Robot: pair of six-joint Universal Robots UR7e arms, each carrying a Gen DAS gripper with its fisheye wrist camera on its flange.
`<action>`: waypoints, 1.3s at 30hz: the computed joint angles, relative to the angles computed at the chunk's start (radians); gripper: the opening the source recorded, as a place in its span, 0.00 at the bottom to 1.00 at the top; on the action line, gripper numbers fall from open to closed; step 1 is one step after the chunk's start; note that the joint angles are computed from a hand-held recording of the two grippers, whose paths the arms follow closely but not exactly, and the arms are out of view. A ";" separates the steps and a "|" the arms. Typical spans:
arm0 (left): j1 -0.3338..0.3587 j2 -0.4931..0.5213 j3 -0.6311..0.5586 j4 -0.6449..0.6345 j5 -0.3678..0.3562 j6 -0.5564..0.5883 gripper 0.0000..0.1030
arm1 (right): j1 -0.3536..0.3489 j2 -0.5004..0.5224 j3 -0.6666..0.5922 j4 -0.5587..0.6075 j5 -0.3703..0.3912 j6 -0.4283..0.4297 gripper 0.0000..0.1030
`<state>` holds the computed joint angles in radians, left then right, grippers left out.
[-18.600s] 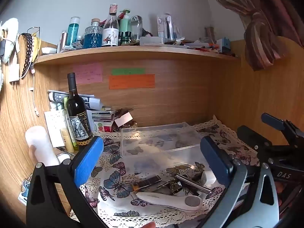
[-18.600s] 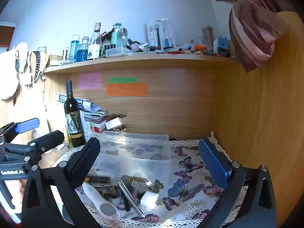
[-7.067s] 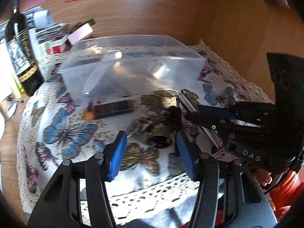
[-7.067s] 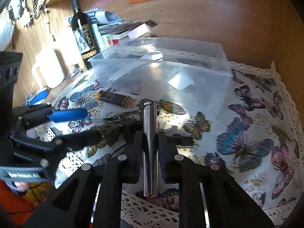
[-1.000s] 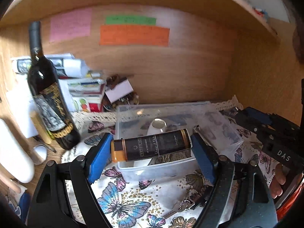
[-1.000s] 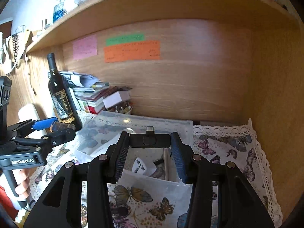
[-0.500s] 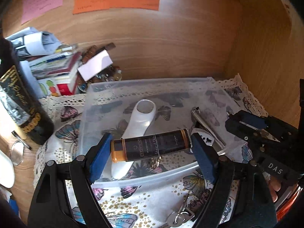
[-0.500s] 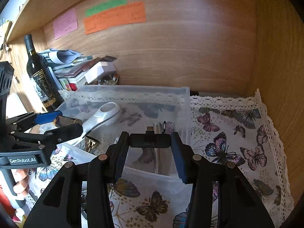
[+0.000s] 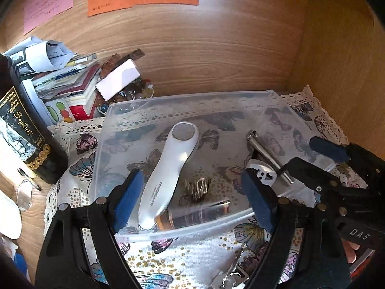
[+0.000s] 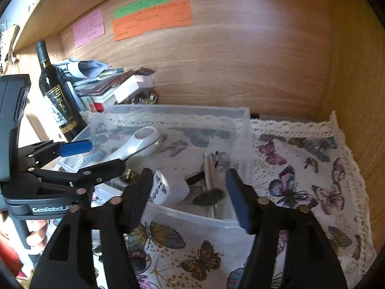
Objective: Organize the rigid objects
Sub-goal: 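Lower the tube and clip into the box and open both tools, then grasp the key ring with the left tool while the right tool grasps another black clip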
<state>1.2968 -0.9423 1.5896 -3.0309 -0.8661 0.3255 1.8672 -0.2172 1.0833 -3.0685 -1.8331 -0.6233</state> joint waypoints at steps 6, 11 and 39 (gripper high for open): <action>-0.011 -0.045 0.048 -0.031 -0.015 0.006 0.85 | 0.003 -0.034 0.049 -0.038 0.027 0.003 0.61; -0.021 -0.100 0.119 -0.092 -0.027 0.033 0.91 | 0.003 -0.074 0.123 -0.087 0.052 -0.008 0.68; 0.046 -0.262 0.359 0.037 -0.094 -0.034 0.50 | 0.026 -0.030 0.161 0.193 -0.087 -0.070 0.81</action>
<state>1.3424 -1.2039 1.9486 -2.9937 -0.9603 0.2918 1.8932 -0.2468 1.2448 -2.8752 -1.9203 -0.6934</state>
